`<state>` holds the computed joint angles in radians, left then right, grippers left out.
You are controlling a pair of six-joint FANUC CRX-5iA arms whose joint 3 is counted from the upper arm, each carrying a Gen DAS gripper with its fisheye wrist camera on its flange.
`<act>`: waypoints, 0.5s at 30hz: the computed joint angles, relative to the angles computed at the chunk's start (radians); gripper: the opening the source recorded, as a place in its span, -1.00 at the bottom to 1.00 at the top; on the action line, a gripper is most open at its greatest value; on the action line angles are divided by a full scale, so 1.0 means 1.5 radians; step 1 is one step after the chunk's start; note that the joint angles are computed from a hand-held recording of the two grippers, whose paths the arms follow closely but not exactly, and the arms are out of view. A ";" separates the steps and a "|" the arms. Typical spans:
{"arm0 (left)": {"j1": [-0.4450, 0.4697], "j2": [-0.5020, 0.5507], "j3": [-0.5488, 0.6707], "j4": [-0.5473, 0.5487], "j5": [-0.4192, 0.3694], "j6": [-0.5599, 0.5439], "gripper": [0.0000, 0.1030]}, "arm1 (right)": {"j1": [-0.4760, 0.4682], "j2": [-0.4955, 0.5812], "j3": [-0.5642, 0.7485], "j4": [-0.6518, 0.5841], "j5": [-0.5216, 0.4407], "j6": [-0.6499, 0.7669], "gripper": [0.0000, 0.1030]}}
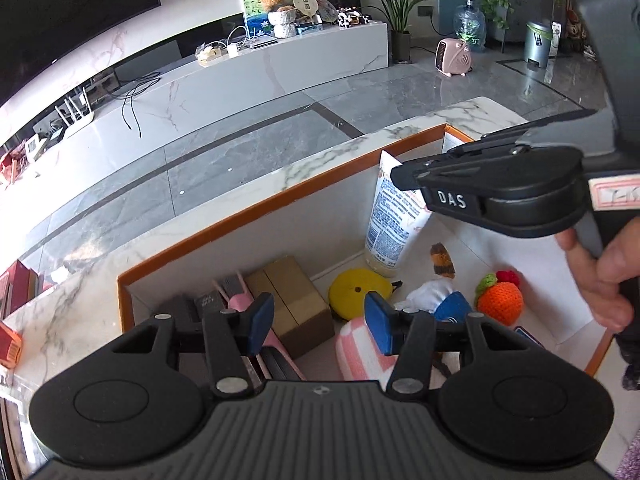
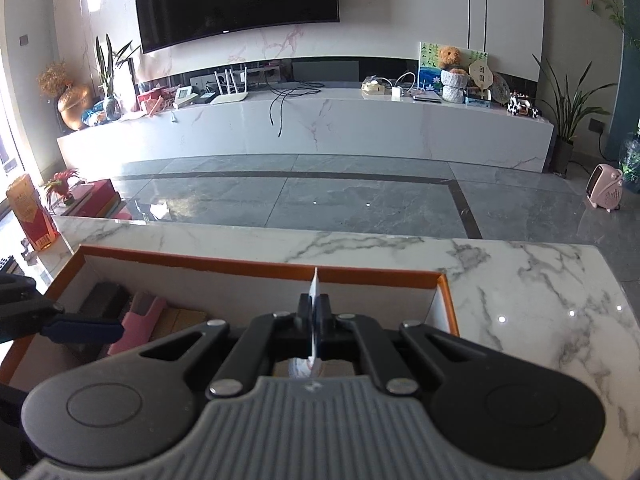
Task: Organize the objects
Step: 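Lower the tape measure and lotion tube into the orange box with both tools, then open both tools to release the tape measure and lotion tube, withdraw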
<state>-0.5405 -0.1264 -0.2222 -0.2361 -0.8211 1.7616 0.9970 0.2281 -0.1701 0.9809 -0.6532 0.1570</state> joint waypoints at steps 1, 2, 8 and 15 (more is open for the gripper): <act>0.003 0.001 0.000 0.007 0.002 -0.002 0.15 | 0.000 0.001 -0.004 0.012 0.000 -0.007 -0.99; 0.007 0.002 0.000 0.014 0.004 -0.006 0.15 | 0.001 0.001 -0.002 0.009 0.000 -0.002 -0.99; 0.010 -0.016 -0.012 0.034 0.008 0.015 0.15 | 0.007 0.005 0.019 -0.022 -0.016 0.042 -0.79; -0.023 -0.048 0.000 -0.014 -0.014 0.081 0.15 | 0.026 -0.028 0.009 0.000 -0.039 0.032 -0.48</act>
